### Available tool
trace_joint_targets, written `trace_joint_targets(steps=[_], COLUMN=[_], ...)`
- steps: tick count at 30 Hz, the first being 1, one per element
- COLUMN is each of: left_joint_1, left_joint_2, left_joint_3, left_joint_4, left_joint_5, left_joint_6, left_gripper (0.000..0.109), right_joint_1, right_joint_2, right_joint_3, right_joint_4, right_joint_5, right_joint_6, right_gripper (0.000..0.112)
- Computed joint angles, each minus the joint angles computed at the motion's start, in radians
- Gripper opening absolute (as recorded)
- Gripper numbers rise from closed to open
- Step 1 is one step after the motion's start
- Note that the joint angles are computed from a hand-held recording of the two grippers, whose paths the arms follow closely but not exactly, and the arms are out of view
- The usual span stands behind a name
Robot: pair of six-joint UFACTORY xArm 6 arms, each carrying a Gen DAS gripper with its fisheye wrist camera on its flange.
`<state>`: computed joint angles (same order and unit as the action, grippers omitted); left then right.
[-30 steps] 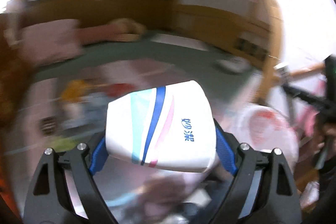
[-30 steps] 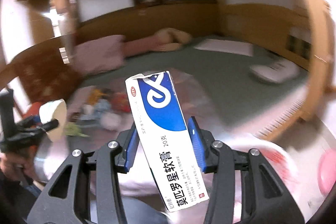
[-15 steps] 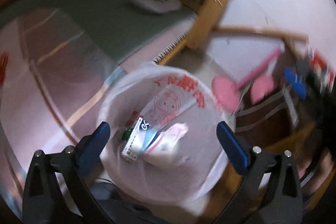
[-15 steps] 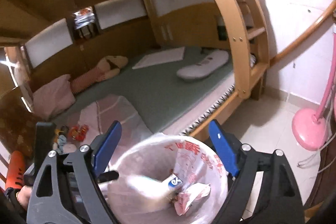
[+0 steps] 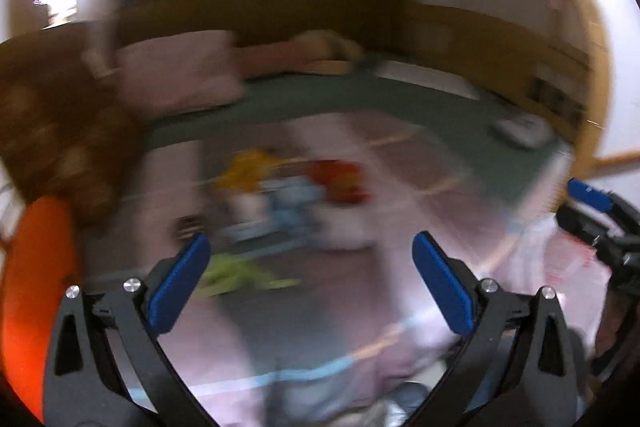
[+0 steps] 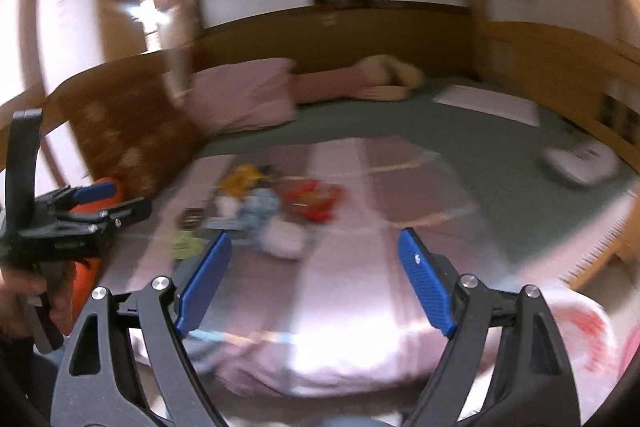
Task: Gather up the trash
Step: 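Carry the paper cup and ointment box to the white trash bag and release, then move both tools back over the bed toward the green paper and plastic bag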
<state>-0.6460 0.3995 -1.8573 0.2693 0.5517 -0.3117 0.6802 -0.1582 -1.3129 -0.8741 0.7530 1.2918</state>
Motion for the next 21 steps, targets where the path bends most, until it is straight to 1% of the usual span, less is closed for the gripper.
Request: trace_joint_targets(steps=[1,3,5,6,7,8,9,10,12,15,19,21], left_joint_1=[0.028,0.057,0.08,0.082,0.087,0.086,0.088,0.091,0.093,0.091,0.083,0.084], left_joint_2=[-0.048,-0.091,-0.12,-0.112,-0.114,-0.109,-0.117,-0.127,-0.122,-0.121,-0.116,-0.112], left_joint_3=[0.086,0.173,0.242,0.243,0.255,0.249,0.26,0.28,0.28,0.28,0.273,0.271], left_joint_4=[0.075,0.132,0.152,0.146,0.118,0.085,0.06,0.039,0.048,0.001,0.028,0.007], left_joint_5=[-0.031,-0.063,-0.095,-0.101,-0.101,-0.091,-0.095,-0.118,-0.128,-0.122,-0.106,-0.101], left_joint_6=[-0.077,-0.146,-0.183,-0.194,-0.191,-0.174,-0.156,-0.142,-0.158,-0.125,-0.118,-0.104], left_gripper=[0.1,0.1,0.1,0.1,0.1,0.1,0.1,0.1,0.1,0.1,0.1,0.1], right_joint_1=[-0.002,-0.014,-0.015,-0.01,-0.014,-0.015,-0.011,-0.008,0.0,-0.011,-0.012,-0.007], right_joint_2=[0.059,0.155,0.205,0.22,0.222,0.225,0.239,0.245,0.253,0.267,0.269,0.272], right_joint_3=[-0.055,-0.142,-0.176,-0.185,-0.165,-0.16,-0.175,-0.182,-0.192,-0.196,-0.197,-0.2], right_joint_4=[-0.003,0.013,0.018,0.017,0.032,0.056,0.079,0.083,0.052,0.079,0.096,0.093], right_joint_5=[-0.019,-0.055,-0.07,-0.065,-0.09,-0.095,-0.08,-0.064,-0.042,-0.046,-0.046,-0.043], right_joint_6=[-0.006,-0.022,-0.037,-0.03,-0.018,-0.027,-0.047,-0.064,-0.054,-0.058,-0.077,-0.084], right_gripper=[0.083,0.083,0.083,0.083,0.083,0.083,0.083,0.083,0.083,0.083,0.083,0.083])
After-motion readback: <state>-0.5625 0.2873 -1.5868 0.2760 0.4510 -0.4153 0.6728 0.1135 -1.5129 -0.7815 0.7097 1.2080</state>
